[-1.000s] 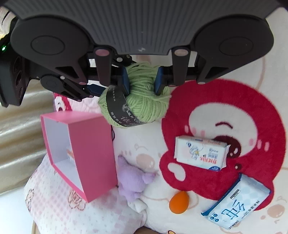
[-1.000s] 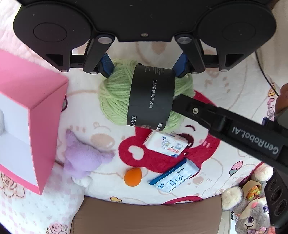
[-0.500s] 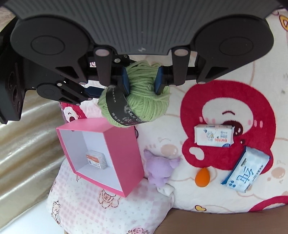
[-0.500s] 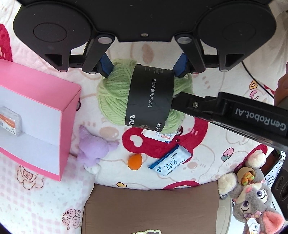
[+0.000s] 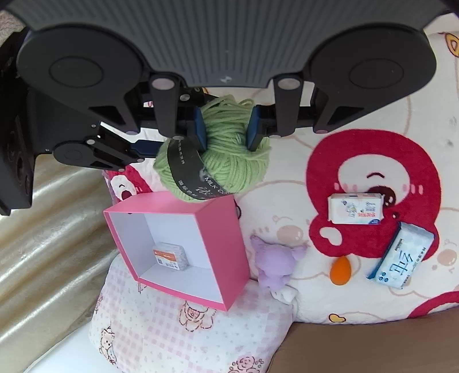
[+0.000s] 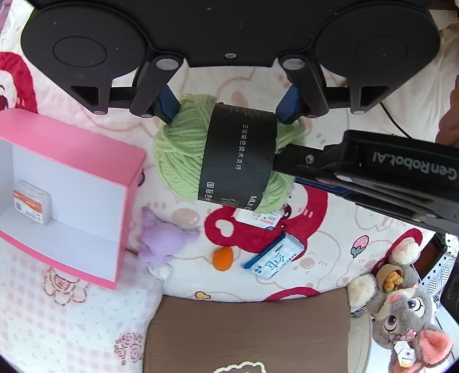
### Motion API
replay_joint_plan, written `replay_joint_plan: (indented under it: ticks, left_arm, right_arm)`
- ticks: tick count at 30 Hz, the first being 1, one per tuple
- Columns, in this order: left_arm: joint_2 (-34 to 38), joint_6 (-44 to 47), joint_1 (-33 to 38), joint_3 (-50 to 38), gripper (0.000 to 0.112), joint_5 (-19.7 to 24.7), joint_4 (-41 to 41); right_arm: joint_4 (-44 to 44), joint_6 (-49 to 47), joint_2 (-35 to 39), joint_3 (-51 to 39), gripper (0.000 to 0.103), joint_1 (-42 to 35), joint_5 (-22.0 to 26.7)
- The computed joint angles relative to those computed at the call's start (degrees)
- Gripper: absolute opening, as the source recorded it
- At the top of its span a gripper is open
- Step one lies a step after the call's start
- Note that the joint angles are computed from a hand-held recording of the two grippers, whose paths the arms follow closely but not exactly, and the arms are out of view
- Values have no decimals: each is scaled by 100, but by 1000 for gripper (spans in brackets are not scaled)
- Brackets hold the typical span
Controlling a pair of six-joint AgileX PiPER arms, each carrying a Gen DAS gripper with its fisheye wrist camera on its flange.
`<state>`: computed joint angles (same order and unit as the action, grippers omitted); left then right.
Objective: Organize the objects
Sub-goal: 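Carry the held yarn ball with the left gripper over the pink box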
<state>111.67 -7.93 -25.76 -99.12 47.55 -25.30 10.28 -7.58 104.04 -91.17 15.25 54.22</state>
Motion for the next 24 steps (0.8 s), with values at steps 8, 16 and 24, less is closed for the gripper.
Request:
replay_joint_plan:
  ticks: [8, 16, 24]
  left_arm:
    - [58, -484, -426, -436, 28, 126, 601]
    - [215, -934, -653, -1046, 28, 457, 1047]
    - [297, -1148, -753, -1545, 28, 786, 1339]
  right_arm:
    - [-129, 80, -338, 215, 76, -141, 77]
    - [73, -78, -446, 129, 76, -379, 229]
    - [229, -207, -520, 6, 76, -467, 343]
